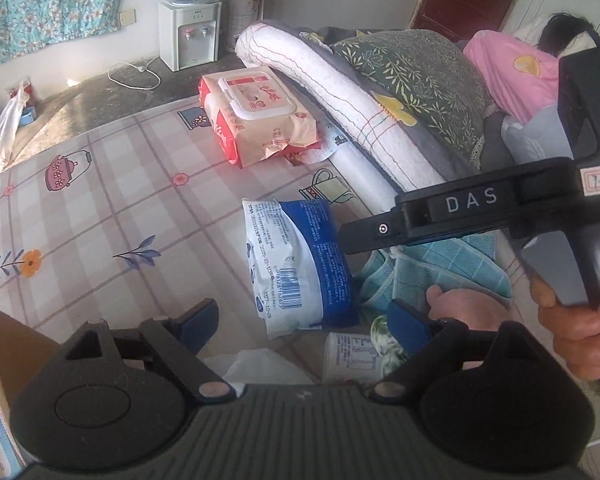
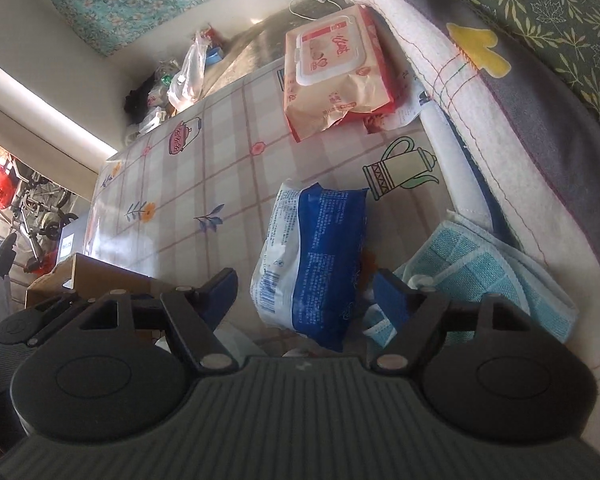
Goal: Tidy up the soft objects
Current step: 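Reach the left tool to the blue-and-white pad pack and grasp it, then carry the pad pack with the left tool into the box and release it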
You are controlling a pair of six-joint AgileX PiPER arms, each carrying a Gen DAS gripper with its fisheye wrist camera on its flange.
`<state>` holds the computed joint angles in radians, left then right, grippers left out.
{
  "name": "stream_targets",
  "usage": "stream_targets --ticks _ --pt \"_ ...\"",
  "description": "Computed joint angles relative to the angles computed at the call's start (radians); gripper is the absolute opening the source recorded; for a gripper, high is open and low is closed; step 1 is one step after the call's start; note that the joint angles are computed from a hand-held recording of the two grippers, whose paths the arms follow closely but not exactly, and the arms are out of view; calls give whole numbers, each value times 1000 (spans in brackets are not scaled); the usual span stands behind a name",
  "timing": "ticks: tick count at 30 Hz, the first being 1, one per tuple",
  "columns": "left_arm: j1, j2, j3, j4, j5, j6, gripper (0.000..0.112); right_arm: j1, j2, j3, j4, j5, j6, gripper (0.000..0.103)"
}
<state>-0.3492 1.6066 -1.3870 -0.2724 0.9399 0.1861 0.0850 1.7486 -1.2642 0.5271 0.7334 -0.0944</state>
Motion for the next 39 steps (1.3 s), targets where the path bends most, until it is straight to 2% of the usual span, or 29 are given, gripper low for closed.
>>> stream_targets --ticks 2,7,13,17,21,25,30,35,39 --pt "-8 101 -74 7 21 -17 85 -9 66 -51 27 14 -11 75" --pt "-3 287 -232 -26 103 -46 83 -5 227 -193 26 55 7 75" --pt "5 391 -327 -52 163 -61 84 -1 357 -287 63 101 11 73" --pt "-4 404 -339 -37 152 -80 83 12 350 -251 100 44 -19 67" --pt "-15 374 -315 -14 120 -109 81 10 338 -226 144 9 -29 58" --pt "-15 316 -289 0 98 -120 80 36 286 -194 137 -40 -13 56" --pt "-14 200 -248 17 85 -144 79 78 159 -140 112 -90 28 56" --pt "-33 16 -166 75 81 -184 80 124 -29 -58 70 -102 74 56" --pt "-1 -170 -85 60 129 -196 79 211 -190 3 -16 -96 173 57"
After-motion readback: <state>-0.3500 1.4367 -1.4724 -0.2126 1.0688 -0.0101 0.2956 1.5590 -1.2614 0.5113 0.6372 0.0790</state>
